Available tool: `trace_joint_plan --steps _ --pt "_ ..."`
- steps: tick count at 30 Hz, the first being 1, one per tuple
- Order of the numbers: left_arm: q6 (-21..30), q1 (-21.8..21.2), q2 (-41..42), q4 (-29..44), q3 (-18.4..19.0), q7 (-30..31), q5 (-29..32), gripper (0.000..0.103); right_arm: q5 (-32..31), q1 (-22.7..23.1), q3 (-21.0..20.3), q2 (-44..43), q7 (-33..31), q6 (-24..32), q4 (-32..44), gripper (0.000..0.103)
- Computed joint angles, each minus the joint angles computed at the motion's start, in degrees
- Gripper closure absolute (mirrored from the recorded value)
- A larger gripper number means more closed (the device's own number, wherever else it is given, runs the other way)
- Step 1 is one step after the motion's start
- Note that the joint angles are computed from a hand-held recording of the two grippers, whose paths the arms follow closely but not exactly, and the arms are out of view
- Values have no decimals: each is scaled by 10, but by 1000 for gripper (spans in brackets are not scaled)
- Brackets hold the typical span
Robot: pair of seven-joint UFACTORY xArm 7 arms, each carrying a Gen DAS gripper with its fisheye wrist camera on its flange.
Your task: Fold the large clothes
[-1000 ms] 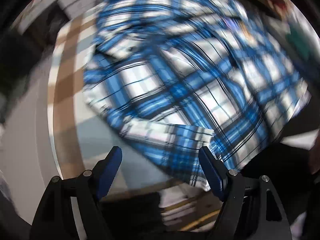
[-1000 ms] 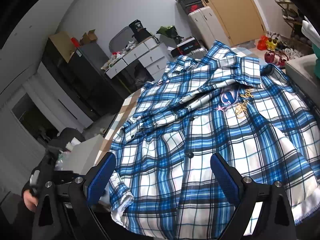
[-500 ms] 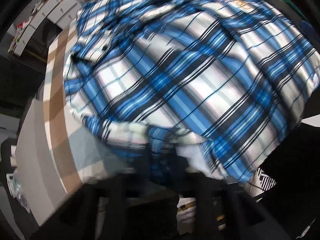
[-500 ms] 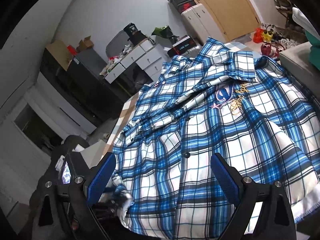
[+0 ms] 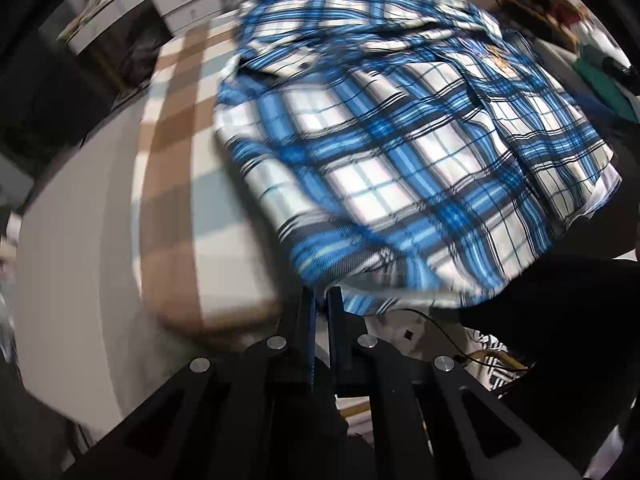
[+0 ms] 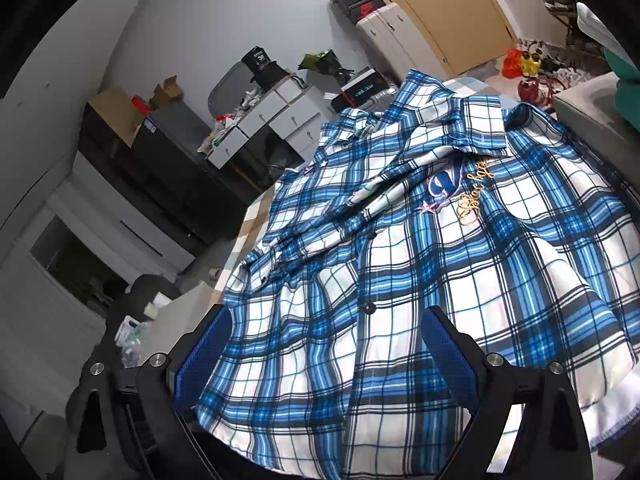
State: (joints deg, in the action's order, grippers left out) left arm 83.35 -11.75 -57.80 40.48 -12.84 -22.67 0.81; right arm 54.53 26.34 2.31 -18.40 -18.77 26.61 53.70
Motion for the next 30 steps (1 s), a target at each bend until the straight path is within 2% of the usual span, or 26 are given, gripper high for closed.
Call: trace_joint_plan --steps 2,6,8,9,10,12,15,18,20,21,22,24,27,30 --pt "25 8 -13 -1 -6 -29 -12 101 -2 0 0 1 2 4 1 7" --pt "41 25 -52 -31 22 -63 -26 98 -7 -1 3 2 4 4 3 7" --pt "42 33 -63 -35 28 -86 -44 76 -10 -2 3 2 6 5 3 7" --pt "22 32 -87 -50 37 -98 -63 56 -11 -2 3 2 7 6 3 7" --pt "-13 32 -98 -65 57 -102 -84 43 -13 -2 4 2 9 6 2 7" --pt "-45 37 -104 -73 65 -105 -95 42 -18 -3 5 2 13 5 2 7" --pt "-93 29 -54 -74 76 -92 -115 40 -20 -3 3 2 17 7 1 7" --pt "-98 28 0 -64 68 -92 -117 40 -19 -4 2 2 20 7 1 7" --pt "-80 24 25 -33 45 -101 -102 41 -19 -4 1 1 20 7 0 7" --pt "-79 19 25 -25 38 -97 -91 53 -18 -4 1 1 20 8 0 7" --pt "-80 15 28 -23 31 -93 -84 80 -17 -4 0 1 20 8 0 7" --pt "-72 12 37 -17 18 -94 -66 98 -15 -3 0 1 18 7 0 7" --pt "-83 -2 35 -24 11 -90 -58 101 -17 -3 1 3 17 12 3 7" --pt "-70 -8 24 -24 3 -91 -44 103 -25 -4 4 3 19 12 3 7"
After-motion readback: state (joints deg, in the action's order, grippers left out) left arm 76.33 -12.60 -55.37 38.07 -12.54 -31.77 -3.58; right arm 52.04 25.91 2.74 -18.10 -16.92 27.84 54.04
